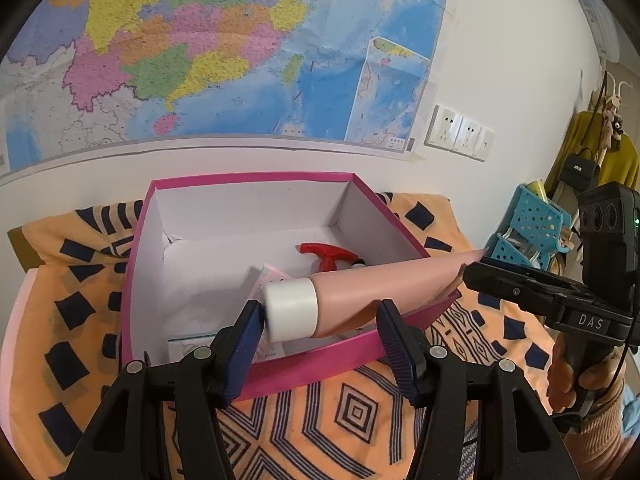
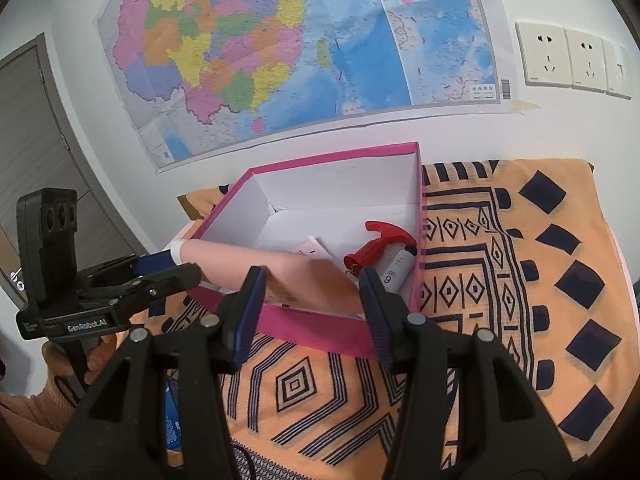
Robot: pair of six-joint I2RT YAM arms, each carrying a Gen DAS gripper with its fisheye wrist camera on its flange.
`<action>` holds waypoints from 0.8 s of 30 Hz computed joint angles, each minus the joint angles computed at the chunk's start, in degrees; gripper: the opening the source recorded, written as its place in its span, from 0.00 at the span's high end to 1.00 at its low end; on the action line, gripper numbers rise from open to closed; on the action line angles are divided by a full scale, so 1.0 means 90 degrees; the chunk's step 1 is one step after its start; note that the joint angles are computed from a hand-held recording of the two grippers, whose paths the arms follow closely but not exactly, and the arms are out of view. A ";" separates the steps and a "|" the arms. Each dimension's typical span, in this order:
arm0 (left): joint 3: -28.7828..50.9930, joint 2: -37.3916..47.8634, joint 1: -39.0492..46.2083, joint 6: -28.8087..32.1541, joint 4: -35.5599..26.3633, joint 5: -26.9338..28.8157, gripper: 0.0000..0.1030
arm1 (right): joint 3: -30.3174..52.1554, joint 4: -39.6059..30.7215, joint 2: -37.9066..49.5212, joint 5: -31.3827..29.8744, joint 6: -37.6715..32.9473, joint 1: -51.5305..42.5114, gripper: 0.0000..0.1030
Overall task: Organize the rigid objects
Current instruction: 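Carry the pink bottle over the magenta box with the right gripper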
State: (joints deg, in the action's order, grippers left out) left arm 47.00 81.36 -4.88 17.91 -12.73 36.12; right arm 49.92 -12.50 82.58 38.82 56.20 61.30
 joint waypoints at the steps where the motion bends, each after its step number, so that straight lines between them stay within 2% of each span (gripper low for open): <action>1: 0.0020 0.0028 -0.0012 -0.0010 -0.0001 -0.0013 0.43 | -0.0003 -0.0002 -0.0006 -0.0008 -0.0003 -0.0004 0.50; 24: 0.0269 0.0735 -0.0383 -0.0304 0.0208 -0.0451 0.42 | -0.0192 0.0165 0.0079 -0.0448 0.0032 -0.0432 0.50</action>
State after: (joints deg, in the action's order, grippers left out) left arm 49.42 87.97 -8.33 15.18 -10.86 32.06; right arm 48.20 -11.02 83.29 34.79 56.49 57.41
